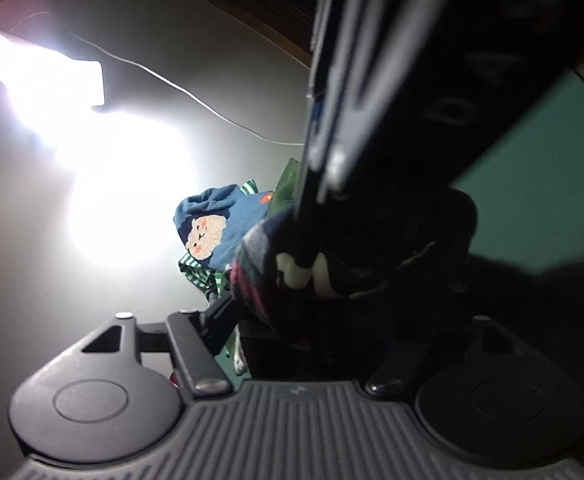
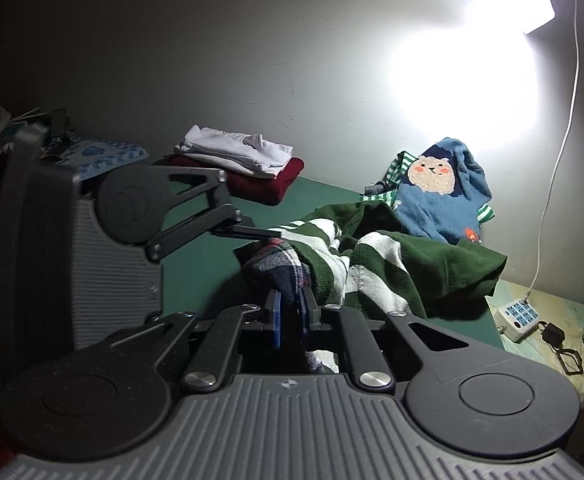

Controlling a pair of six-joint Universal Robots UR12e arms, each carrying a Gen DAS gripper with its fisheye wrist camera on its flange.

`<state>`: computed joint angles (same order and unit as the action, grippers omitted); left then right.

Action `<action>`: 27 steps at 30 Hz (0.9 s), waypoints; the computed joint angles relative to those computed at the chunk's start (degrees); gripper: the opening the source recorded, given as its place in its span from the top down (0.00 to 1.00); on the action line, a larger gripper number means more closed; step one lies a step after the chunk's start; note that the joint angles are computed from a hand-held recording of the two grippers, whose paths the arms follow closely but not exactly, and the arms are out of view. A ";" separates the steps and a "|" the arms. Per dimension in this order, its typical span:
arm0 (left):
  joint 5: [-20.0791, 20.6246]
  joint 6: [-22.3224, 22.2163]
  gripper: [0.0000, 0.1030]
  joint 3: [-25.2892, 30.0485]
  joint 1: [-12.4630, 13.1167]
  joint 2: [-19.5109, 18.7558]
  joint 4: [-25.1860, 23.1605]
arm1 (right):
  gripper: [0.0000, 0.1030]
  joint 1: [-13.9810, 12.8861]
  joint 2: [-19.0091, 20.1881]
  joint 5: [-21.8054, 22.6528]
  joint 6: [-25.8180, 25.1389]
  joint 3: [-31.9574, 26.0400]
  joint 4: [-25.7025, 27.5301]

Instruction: Fold clothes

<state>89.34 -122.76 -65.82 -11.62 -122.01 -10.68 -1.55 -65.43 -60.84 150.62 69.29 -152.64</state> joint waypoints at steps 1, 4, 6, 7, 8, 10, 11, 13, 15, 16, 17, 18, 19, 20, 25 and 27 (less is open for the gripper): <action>0.34 0.03 0.59 0.38 -0.02 -0.25 0.17 | 0.94 -0.06 -0.25 0.37 -0.76 0.31 0.25; 1.38 0.13 0.74 1.60 -0.09 -1.04 0.65 | 0.94 -0.36 -0.62 0.79 -0.70 0.76 0.30; 1.69 0.50 0.75 1.65 -0.13 -1.25 1.61 | 0.94 -0.37 -0.70 0.06 -0.34 0.96 0.13; 2.21 0.72 0.75 1.68 -0.21 -1.44 2.33 | 0.94 -0.50 -0.74 0.27 0.25 0.99 0.29; 3.05 0.38 0.75 1.70 -0.30 -1.53 2.82 | 0.91 -0.74 -0.83 0.60 1.70 1.16 0.02; 4.90 -1.52 0.75 1.92 -0.43 -1.57 2.99 | 0.61 -1.08 -1.10 0.17 4.71 1.74 -1.39; 5.89 -3.19 0.75 2.31 -0.45 -1.61 2.54 | 0.58 -1.13 -1.26 -0.83 5.46 2.35 -2.90; 7.85 -6.52 0.74 3.09 -0.49 -1.70 1.55 | 0.56 -1.10 -1.50 -3.10 4.32 2.92 -2.95; 9.30 -10.51 0.73 3.72 -0.44 -1.58 0.05 | 0.54 -1.05 -1.61 -4.82 2.12 2.86 0.99; 9.78 -12.56 0.72 3.96 -0.38 -1.49 -0.82 | 0.54 -0.99 -1.54 -5.41 1.59 3.00 2.31; 10.16 -14.64 0.72 4.53 -0.24 -1.56 -1.96 | 0.54 -0.91 -1.45 -6.03 1.05 3.12 3.62; 10.65 -16.36 0.72 4.97 -0.16 -1.65 -2.91 | 0.54 -0.63 -1.27 -6.99 0.24 3.13 4.82; 11.20 -17.69 0.72 5.78 -0.08 -2.09 -3.77 | 0.54 -0.35 -1.07 -7.93 -0.50 3.14 5.94; 11.87 -18.80 0.72 5.79 -0.11 -2.06 -4.18 | 0.54 -0.05 -0.87 -8.41 -0.80 3.30 5.99; 13.92 -26.26 0.72 5.99 -0.32 -1.39 -6.70 | 0.35 1.34 0.68 -8.21 0.84 3.36 3.77; 14.40 -28.93 0.72 6.02 -0.22 -1.04 -7.84 | 0.36 1.87 1.54 -8.57 3.03 2.78 2.97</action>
<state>103.74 -151.69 -59.80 -11.85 -123.05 -18.52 0.33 -63.89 -69.41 153.65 72.06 -149.67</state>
